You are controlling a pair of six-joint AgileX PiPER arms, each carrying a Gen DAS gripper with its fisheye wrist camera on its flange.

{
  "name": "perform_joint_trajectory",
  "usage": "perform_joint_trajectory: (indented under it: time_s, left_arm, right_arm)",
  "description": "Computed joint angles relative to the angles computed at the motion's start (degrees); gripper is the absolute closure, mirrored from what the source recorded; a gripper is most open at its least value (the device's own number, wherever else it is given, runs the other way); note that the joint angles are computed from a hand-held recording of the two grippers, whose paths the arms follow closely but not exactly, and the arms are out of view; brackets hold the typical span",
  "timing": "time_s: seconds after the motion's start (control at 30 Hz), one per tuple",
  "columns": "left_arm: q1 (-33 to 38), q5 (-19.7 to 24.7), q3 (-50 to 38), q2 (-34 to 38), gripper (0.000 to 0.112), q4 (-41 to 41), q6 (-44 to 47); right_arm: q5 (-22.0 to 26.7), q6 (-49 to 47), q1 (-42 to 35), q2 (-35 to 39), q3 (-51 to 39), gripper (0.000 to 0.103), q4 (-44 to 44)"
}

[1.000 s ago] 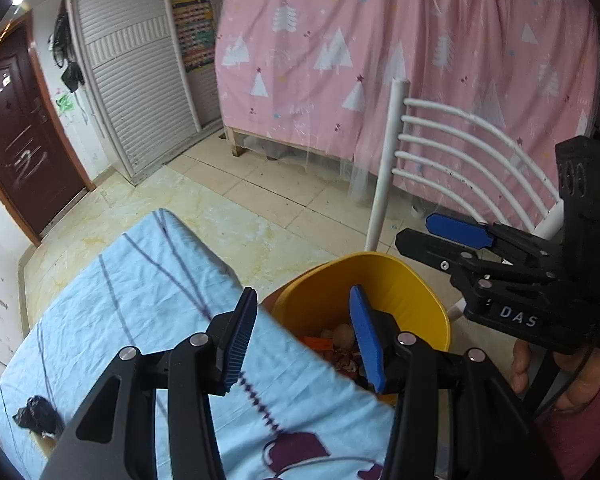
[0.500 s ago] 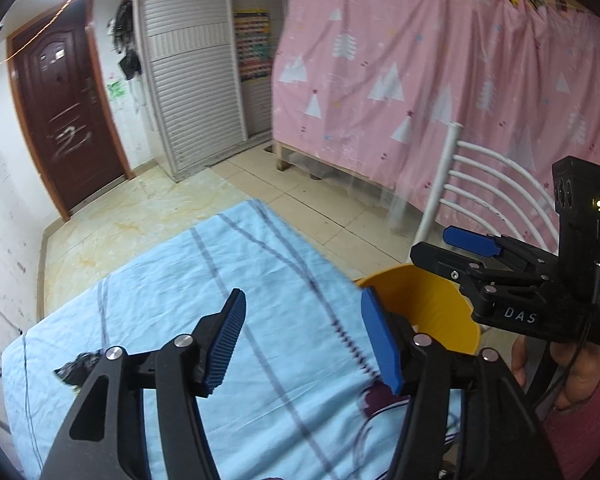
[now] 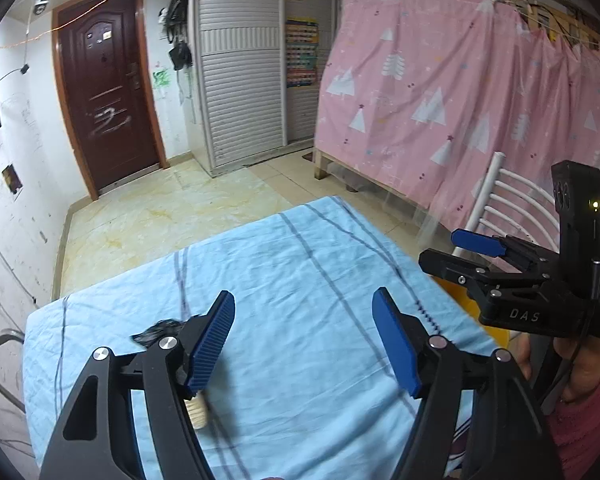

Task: Collect trash
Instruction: 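Move both open tools back over the black bag and round brush, then grasp the round beige brush with the left tool while the right tool grasps the black bag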

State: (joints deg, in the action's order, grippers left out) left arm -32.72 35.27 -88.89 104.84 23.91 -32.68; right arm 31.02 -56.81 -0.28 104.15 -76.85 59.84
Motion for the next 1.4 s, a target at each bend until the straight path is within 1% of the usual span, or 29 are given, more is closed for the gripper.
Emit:
perform_joint_trajectory:
  time_s: [0.27, 0.4, 0.47, 0.57, 0.67, 1.0, 1.17, 1.3, 1.4]
  left_arm:
    - [5.2, -3.5, 7.6, -4.6, 0.045, -1.6, 1.8]
    - [8.4, -4.8, 10.2, -5.7, 0.043, -4.6, 4.8]
    - [9.7, -6.1, 12.6, -6.7, 0.04, -5.7, 5.8]
    - [12.1, -7.1, 14.5, -7.0, 0.037, -9.8, 9.8]
    - [13.7, -7.9, 16.0, -6.9, 0.035, -11.5, 12.2]
    - [18.3, -9.7, 17.2, -4.1, 0.028, -22.3, 24.9]
    - [19.7, -9.0, 15.4, -1.3, 0.027, -28.0, 30.6]
    - [20.1, -7.8, 13.2, 1.2, 0.027, -30.7, 33.7]
    - [19.8, -7.5, 12.3, 2.5, 0.027, -30.9, 34.0]
  right_arm:
    - [-1.1, 7.0, 5.6, 2.1, -4.2, 0.02, -6.8]
    - [-0.9, 10.5, 7.8, 3.5, -6.8, 0.02, -10.3]
    - [-0.7, 12.1, 9.0, 4.2, -8.1, 0.02, -11.9]
    - [-0.5, 14.0, 10.5, 5.2, -9.6, 0.02, -13.8]
    - [-0.2, 16.2, 12.1, 6.4, -11.6, 0.02, -16.1]
    - [1.1, 22.3, 15.8, 9.9, -17.0, 0.019, -22.2]
    - [1.6, 24.0, 16.9, 11.4, -18.9, 0.019, -24.0]
    - [2.1, 25.2, 17.7, 12.6, -20.6, 0.019, -25.0]
    - [2.6, 26.1, 18.1, 13.7, -22.0, 0.019, -25.8]
